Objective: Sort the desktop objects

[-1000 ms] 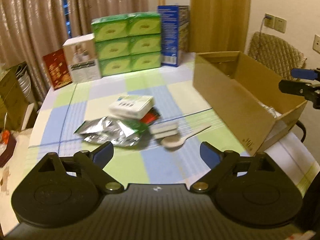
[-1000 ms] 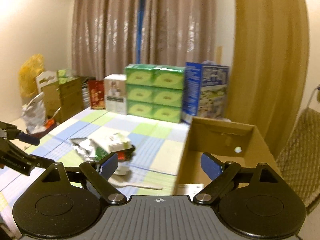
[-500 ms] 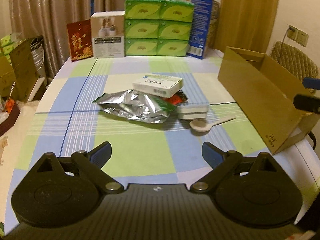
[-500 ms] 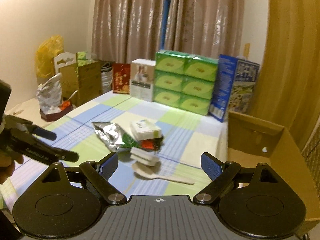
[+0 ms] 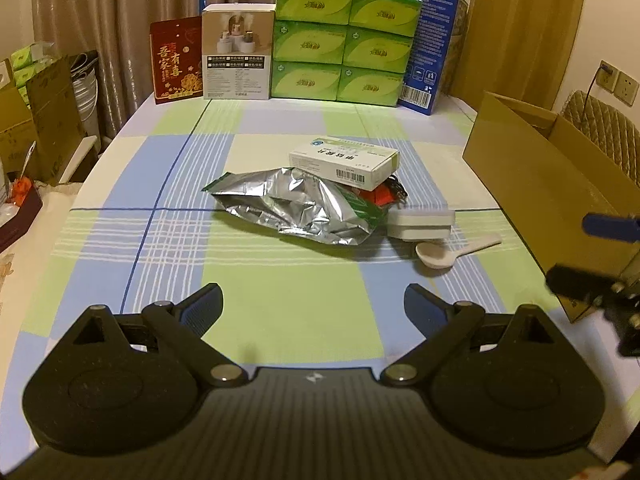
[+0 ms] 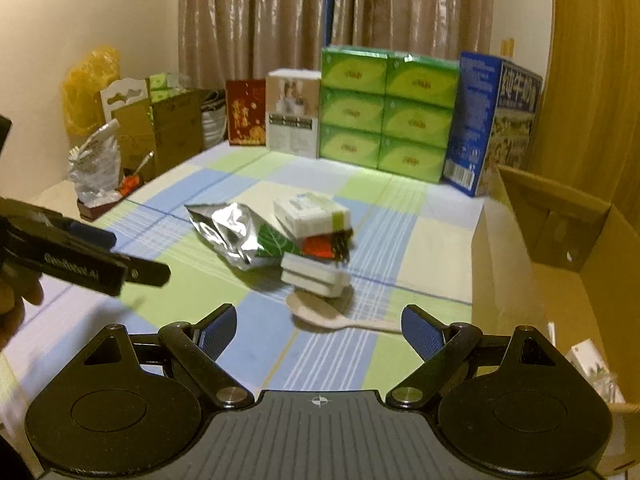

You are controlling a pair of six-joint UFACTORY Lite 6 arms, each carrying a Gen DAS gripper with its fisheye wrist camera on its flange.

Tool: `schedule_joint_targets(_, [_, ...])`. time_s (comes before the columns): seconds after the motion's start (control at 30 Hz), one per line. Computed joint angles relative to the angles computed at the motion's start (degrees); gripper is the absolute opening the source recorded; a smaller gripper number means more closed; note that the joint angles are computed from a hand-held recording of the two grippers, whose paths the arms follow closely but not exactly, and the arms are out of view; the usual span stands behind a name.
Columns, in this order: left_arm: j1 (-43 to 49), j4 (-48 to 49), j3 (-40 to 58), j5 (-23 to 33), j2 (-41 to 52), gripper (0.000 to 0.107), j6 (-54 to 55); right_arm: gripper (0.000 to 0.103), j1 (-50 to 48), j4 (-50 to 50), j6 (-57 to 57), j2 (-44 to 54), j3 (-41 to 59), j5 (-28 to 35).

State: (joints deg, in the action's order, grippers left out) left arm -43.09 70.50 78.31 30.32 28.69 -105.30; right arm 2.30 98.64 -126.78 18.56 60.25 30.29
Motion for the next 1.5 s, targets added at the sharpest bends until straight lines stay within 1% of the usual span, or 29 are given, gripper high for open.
schedule_joint_targets(0.17, [1.4, -0.3, 2.3, -1.4, 2.3, 0.095, 1.4, 0.087, 0.7, 2.0, -2.4, 4.8, 2.7, -2.2])
schedule_joint_targets(0.3, [2.2, -1.1, 4.2, -2.5, 3.8, 0.095, 3.1, 0.087, 1.4, 1.6, -3.4, 9.0, 6.7, -4.1])
schedule_joint_targets(0.4, [2.6, -1.7, 6.0, -3.0, 5.2, 0.095, 4.8, 0.086, 2.0, -1.9, -0.8, 12.4, 10.7, -4.9])
schedule_joint_targets(0.53, [3.5, -3.6, 8.6, -3.2, 7.4, 0.095, 8.0, 0.08, 3.6, -5.5, 1.1, 16.6, 15.6, -5.9])
schedule_joint_targets(0.57, [3.7, -4.0, 9.1, -3.2, 7.9, 0.095, 8.7, 0.08, 3.8, -6.4, 2.2, 17.5, 16.8, -6.1])
schedule_joint_targets(0.73, [4.8, -5.6, 11.1, -4.2, 9.6, 0.095, 11.3, 0.079, 4.1, -15.0, 15.1, 21.0, 24.0, -4.6])
schedule_joint_targets(0.8, [5.2, -6.1, 12.1, -4.4, 10.4, 0.095, 12.4, 0.079, 4.9, -16.0, 16.1, 21.1, 24.9, -6.9])
schedule_joint_targets(0.9, [5.8, -6.8, 13.8, -4.9, 11.6, 0.095, 13.8, 0.079, 5.5, -20.9, 20.2, 22.6, 27.1, -8.7])
schedule_joint_targets(1.0, [6.3, -7.9, 15.5, -5.2, 12.7, 0.095, 15.3, 0.079, 5.3, -25.8, 24.0, 25.5, 30.1, -7.2])
schedule_joint_targets(1.07, [6.6, -8.1, 16.3, -5.4, 13.1, 0.095, 15.7, 0.079, 5.0, -26.2, 23.9, 27.4, 32.0, -4.8])
schedule_joint_targets(1.13, [6.6, -8.0, 16.8, -5.5, 13.3, 0.095, 15.7, 0.079, 5.1, -25.9, 23.5, 29.0, 33.5, -3.5])
schedule_joint_targets(1.2, [6.6, -8.0, 17.0, -5.7, 13.4, 0.095, 15.9, 0.078, 5.8, -25.3, 23.8, 30.4, 35.0, -3.8])
schedule_joint_targets(1.3, [6.6, -9.4, 17.6, -5.9, 13.8, 0.095, 17.7, 0.077, 5.6, -25.5, 28.0, 32.3, 37.9, -1.9])
schedule_joint_targets(1.37, [6.6, -9.8, 17.8, -6.0, 14.0, 0.095, 18.3, 0.077, 5.7, -24.0, 28.6, 32.5, 38.5, -0.9])
schedule_joint_targets(1.5, [6.6, -9.3, 17.7, -6.0, 13.8, 0.095, 18.0, 0.077, 6.6, -20.8, 27.1, 32.5, 38.2, -1.5])
